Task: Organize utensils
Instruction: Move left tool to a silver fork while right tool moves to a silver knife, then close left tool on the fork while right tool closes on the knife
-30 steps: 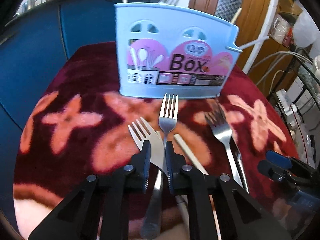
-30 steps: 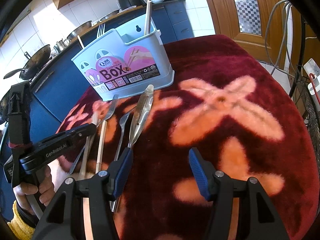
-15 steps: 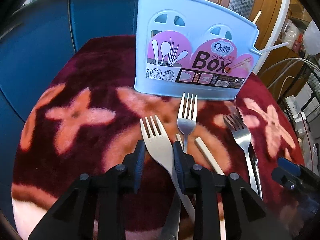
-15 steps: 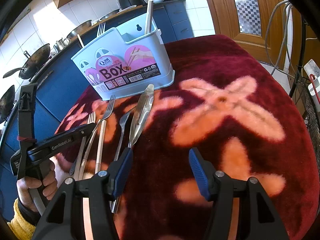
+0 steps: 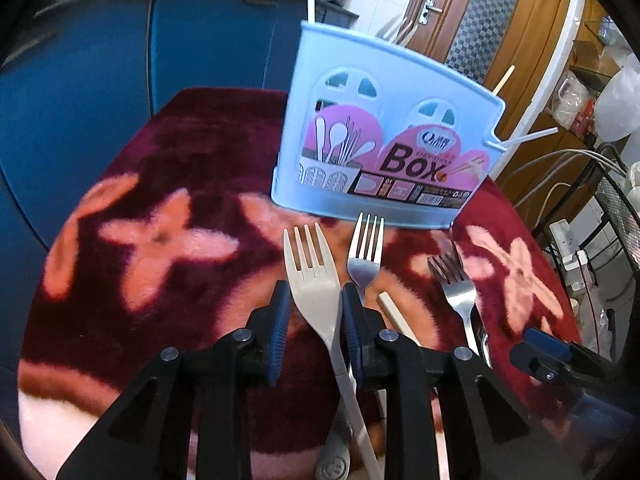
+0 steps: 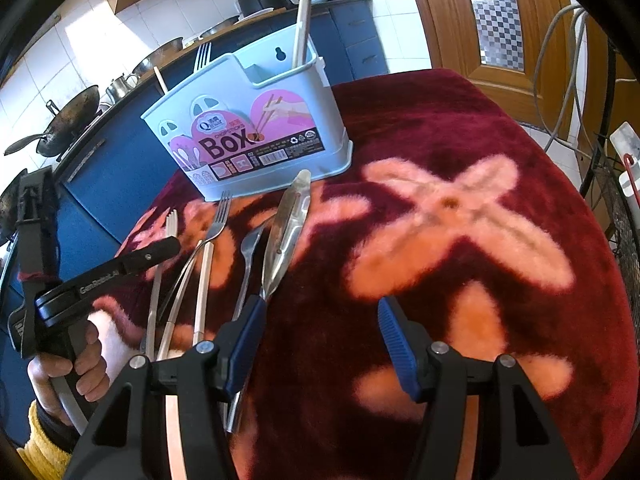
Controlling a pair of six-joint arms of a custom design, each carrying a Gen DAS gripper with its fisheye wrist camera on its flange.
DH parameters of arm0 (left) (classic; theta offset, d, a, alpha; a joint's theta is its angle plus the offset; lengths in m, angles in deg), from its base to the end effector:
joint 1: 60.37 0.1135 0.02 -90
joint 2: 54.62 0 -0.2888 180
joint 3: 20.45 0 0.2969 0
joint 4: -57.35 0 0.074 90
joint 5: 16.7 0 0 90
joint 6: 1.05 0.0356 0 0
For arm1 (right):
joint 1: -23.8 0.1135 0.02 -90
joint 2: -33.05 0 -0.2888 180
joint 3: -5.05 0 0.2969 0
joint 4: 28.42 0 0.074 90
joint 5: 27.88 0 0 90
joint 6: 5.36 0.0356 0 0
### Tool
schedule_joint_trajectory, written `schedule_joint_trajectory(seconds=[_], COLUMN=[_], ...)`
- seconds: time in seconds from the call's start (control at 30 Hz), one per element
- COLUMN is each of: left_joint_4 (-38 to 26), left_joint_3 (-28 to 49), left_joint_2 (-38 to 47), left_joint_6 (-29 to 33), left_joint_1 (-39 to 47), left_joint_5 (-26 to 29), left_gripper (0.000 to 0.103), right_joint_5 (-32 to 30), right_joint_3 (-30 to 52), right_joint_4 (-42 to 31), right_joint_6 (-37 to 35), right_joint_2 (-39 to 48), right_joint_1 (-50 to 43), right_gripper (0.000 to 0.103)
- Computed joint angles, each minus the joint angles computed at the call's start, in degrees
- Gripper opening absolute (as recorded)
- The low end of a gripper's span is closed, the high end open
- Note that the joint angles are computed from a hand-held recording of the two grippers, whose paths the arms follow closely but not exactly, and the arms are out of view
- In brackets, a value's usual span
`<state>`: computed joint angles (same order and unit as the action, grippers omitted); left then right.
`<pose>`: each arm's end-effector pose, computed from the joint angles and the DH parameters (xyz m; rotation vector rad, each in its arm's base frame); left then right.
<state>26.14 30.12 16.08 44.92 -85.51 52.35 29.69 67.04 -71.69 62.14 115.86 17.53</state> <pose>0.2501 -0.1033 0.2001 -0.5442 2.3282 -0.1119 0.3071 -0.0145 0.2009 -0.5214 2.4651 0.5645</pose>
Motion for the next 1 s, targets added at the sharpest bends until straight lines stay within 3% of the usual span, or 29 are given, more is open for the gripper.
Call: schedule_joint_trajectory(seconds=[0.3,0.57,1.0], left_joint_4=[-1.94,-1.50,-0.28], left_joint_3=[-1.10,-3.03,-3.97], left_joint_2=[-5.38,-9.63,-11.55], left_joint_6=[1.05,2.65,4.32], left_joint_1=[-1.15,0.40,1.40], left_joint_5=[-3.76,-3.53,-2.92], left_gripper=[0.026,0.026,0.026], right_joint_5=[3.88,7.70,15.77], right_joint_3=[2.11,6.22,13.22], right_joint_4=[-1.08,-2.62,-3.73], right_joint_6=[0.13,1.40,2.15], right_joint_2=[1.31,5.01,11.88], right_joint_1=[6.47,9.01,14.25], right_gripper=[0.061,0.038,0.038])
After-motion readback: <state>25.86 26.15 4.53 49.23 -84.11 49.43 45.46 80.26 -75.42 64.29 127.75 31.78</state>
